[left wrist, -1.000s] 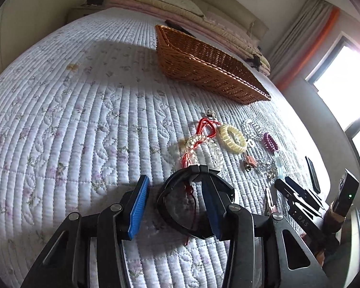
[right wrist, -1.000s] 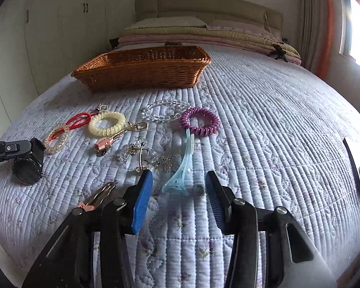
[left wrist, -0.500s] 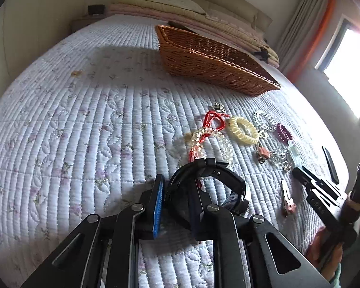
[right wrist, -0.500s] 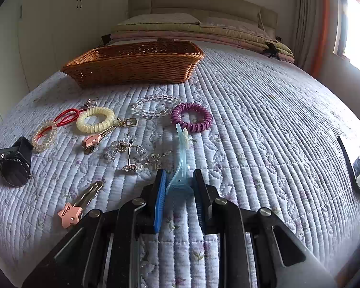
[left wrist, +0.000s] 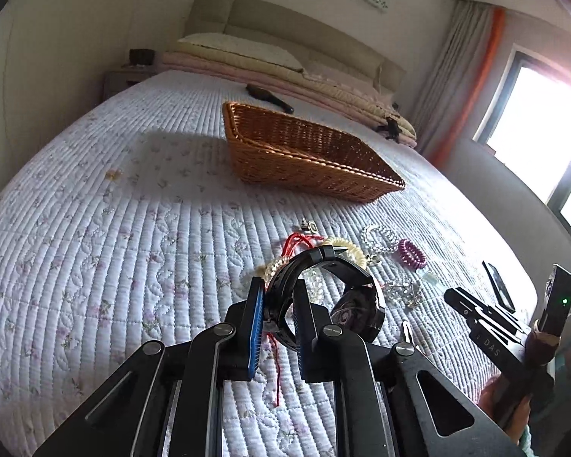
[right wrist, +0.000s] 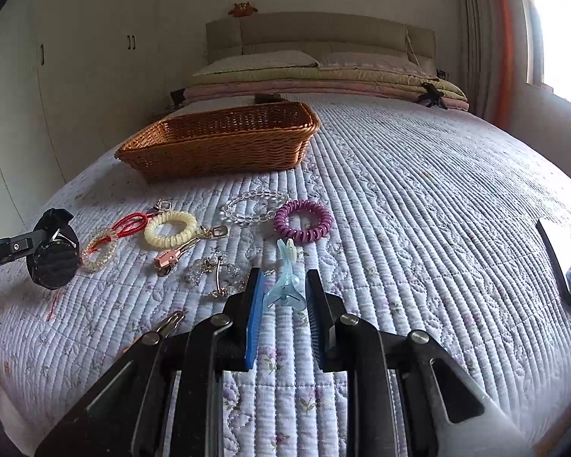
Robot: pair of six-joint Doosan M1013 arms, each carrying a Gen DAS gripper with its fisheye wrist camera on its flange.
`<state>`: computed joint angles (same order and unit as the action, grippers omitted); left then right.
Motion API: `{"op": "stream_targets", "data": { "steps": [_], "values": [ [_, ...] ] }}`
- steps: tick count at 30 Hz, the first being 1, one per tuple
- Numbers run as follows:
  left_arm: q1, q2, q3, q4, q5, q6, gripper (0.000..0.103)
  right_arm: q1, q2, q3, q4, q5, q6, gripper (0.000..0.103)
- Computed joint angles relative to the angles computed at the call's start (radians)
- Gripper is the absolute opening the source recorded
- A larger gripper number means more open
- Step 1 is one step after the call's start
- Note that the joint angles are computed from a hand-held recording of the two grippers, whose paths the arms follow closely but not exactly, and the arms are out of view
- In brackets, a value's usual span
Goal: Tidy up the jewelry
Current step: 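Carry the watch and clip to the basket and open both tools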
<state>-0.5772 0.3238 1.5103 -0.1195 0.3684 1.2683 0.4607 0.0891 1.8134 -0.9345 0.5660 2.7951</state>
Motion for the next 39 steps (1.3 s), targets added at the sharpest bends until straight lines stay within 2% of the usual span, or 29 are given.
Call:
{"op": "stream_targets", "data": {
  "steps": [7, 14, 19, 23, 24, 26, 28, 31, 32, 34, 36, 39],
  "values": [
    [-0.008, 0.002, -0.012, 0.025, -0.020, -0.024, 0.014, 0.012, -0.020, 0.009, -0.075, -0.016, 0.053, 0.025],
    [-0.011, 0.015, -0.073, 0.061, -0.017, -0.036, 0.014, 0.034, -0.037, -0.010, -0.189, -0.003, 0.105, 0.025],
    [-0.006, 0.053, -0.172, 0.069, 0.014, -0.029, 0.014, 0.001, -0.025, -0.085, -0.141, -0.075, 0.017, 0.025],
    [0.001, 0.116, -0.293, 0.088, 0.067, -0.043, 0.014, -0.039, 0.038, -0.195, -0.103, -0.104, -0.069, 0.025],
    [0.001, 0.136, -0.327, 0.103, 0.087, -0.056, 0.014, -0.054, 0.059, -0.224, -0.076, -0.118, -0.097, 0.025],
    [0.006, 0.185, -0.406, 0.123, 0.128, -0.077, 0.014, -0.099, 0.105, -0.291, 0.119, -0.161, -0.259, 0.025],
    [0.013, 0.244, -0.497, 0.122, 0.177, -0.086, 0.014, -0.131, 0.152, -0.349, 0.277, -0.172, -0.393, 0.025],
    [0.019, 0.333, -0.633, 0.141, 0.273, -0.114, 0.014, -0.166, 0.231, -0.440, 0.468, -0.138, -0.567, 0.025],
    [0.023, 0.379, -0.707, 0.132, 0.341, -0.110, 0.014, -0.175, 0.256, -0.470, 0.527, -0.124, -0.613, 0.025],
    [0.028, 0.457, -0.830, 0.127, 0.446, -0.110, 0.014, -0.183, 0.300, -0.519, 0.544, -0.095, -0.618, 0.025],
    [0.026, 0.502, -0.896, 0.147, 0.503, -0.116, 0.014, -0.191, 0.330, -0.554, 0.589, -0.074, -0.661, 0.025],
    [0.020, 0.526, -0.927, 0.172, 0.537, -0.112, 0.014, -0.196, 0.366, -0.596, 0.642, -0.011, -0.714, 0.025]
  ]
}}
